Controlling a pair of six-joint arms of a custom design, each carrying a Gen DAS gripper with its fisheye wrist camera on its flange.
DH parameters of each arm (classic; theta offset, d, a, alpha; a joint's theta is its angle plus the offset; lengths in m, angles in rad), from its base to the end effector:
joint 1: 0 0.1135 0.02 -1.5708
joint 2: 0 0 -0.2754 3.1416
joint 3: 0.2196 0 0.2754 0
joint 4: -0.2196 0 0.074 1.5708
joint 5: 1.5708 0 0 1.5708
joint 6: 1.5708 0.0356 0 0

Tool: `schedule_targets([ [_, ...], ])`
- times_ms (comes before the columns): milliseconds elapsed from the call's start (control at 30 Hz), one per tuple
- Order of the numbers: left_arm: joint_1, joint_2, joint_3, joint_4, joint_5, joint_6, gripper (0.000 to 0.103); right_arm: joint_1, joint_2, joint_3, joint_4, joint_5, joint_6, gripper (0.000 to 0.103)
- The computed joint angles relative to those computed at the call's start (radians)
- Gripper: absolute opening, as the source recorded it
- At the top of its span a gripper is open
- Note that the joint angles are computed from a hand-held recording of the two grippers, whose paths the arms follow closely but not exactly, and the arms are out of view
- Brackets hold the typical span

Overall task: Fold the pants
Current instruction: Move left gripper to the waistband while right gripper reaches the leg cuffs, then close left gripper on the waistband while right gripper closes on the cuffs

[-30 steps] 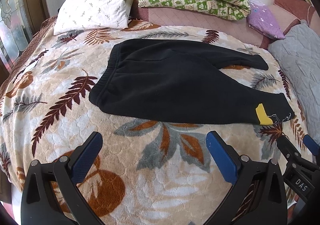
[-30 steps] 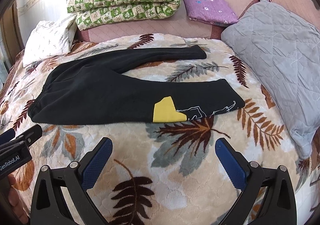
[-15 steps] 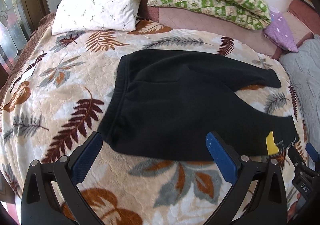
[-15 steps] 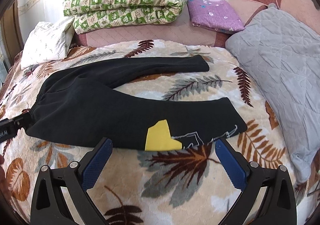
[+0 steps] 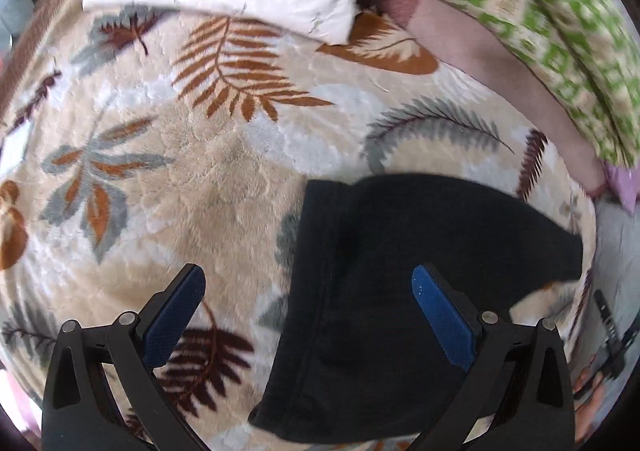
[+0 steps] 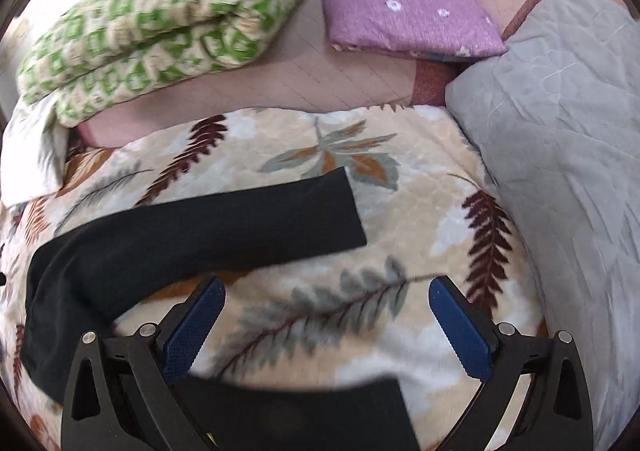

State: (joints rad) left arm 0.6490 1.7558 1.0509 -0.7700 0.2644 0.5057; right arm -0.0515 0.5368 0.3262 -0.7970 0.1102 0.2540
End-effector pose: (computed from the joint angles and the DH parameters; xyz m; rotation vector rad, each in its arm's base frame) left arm 0.2643 0.1888 0.1479 -0.1896 2.9010 -0.2478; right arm 0.1168 -0.0099 0.1643 0.4316 2.5338 -0.0659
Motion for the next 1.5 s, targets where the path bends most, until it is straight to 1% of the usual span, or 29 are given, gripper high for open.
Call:
schedule_targets([
  [67, -0.013, 0.09, 0.067, -0.02, 0.005, -0.051, 0.103, -0.118, 0.16, -0.001, 0.147, -0.077, -0.061, 0.102],
  [100, -0.02, 0.119, 0.086, -0.027, 0.011, -0.064, 0.103, -0.148, 0.215, 0.0, 0.198, -0.098, -0.068, 0.102],
  [167, -0.039, 0.176, 0.122, -0.057, 0.021, -0.076, 0.103, -0.173, 0.301, 0.003, 0.278, -0.118, -0.069, 0.102],
  [267, -0.065, 0.209, 0.136, -0.069, 0.045, -0.09, 0.103, -0.211, 0.431, 0.017, 0.382, -0.152, -0.072, 0.102],
  [333, -0.077, 0.226, 0.147, -0.078, 0.062, -0.101, 0.103, -0.237, 0.48, 0.026, 0.42, -0.184, -0.077, 0.102],
  [467, -0.088, 0.252, 0.168, -0.11, 0.089, -0.107, 0.103, -0.302, 0.597, 0.071, 0.465, -0.301, -0.125, 0.102],
  [567, -0.118, 0.24, 0.156, -0.095, 0.064, -0.094, 0.103, -0.367, 0.7, 0.134, 0.441, -0.402, -0.188, 0.102],
  [633, -0.143, 0.234, 0.148, -0.072, 0.037, -0.1, 0.103, -0.387, 0.76, 0.172, 0.436, -0.424, -0.212, 0.101],
  [733, -0.163, 0.239, 0.156, -0.062, 0.021, -0.104, 0.103, -0.397, 0.835, 0.22, 0.426, -0.452, -0.23, 0.097],
  [833, -0.188, 0.254, 0.166, -0.056, -0.004, -0.103, 0.103, -0.389, 0.929, 0.268, 0.418, -0.489, -0.238, 0.083],
  [900, -0.204, 0.265, 0.173, -0.056, -0.012, -0.109, 0.103, -0.357, 0.974, 0.289, 0.429, -0.46, -0.24, 0.074],
  [1000, -0.227, 0.277, 0.186, -0.062, -0.011, -0.101, 0.103, -0.322, 1.016, 0.305, 0.452, -0.418, -0.231, 0.07],
  [1100, -0.257, 0.284, 0.193, -0.054, -0.023, -0.096, 0.103, -0.306, 1.05, 0.322, 0.466, -0.399, -0.229, 0.066],
  [1133, -0.264, 0.288, 0.195, -0.051, -0.029, -0.095, 0.103, -0.3, 1.061, 0.329, 0.47, -0.393, -0.227, 0.064],
  [1200, -0.289, 0.291, 0.189, -0.033, -0.042, -0.1, 0.103, -0.293, 1.08, 0.34, 0.471, -0.385, -0.227, 0.054],
  [1233, -0.301, 0.289, 0.184, -0.021, -0.054, -0.099, 0.102, -0.284, 1.092, 0.347, 0.47, -0.378, -0.229, 0.052],
  [1267, -0.305, 0.281, 0.178, -0.01, -0.066, -0.087, 0.094, -0.264, 1.1, 0.35, 0.478, -0.358, -0.221, 0.047],
  [1300, -0.319, 0.275, 0.166, 0.011, -0.075, -0.088, 0.088, -0.253, 1.107, 0.355, 0.478, -0.339, -0.221, 0.036],
  [1333, -0.331, 0.271, 0.158, 0.026, -0.101, -0.088, 0.078, -0.241, 1.114, 0.359, 0.48, -0.323, -0.222, 0.027],
  [1367, -0.341, 0.272, 0.156, 0.034, -0.121, -0.093, 0.063, -0.232, 1.117, 0.361, 0.483, -0.309, -0.221, 0.012],
  [1433, -0.355, 0.283, 0.157, 0.039, -0.154, -0.101, 0.046, -0.231, 1.114, 0.358, 0.484, -0.312, -0.226, 0.011],
  [1500, -0.357, 0.272, 0.148, 0.053, -0.153, -0.104, 0.037, -0.231, 1.103, 0.353, 0.477, -0.309, -0.239, 0.01],
])
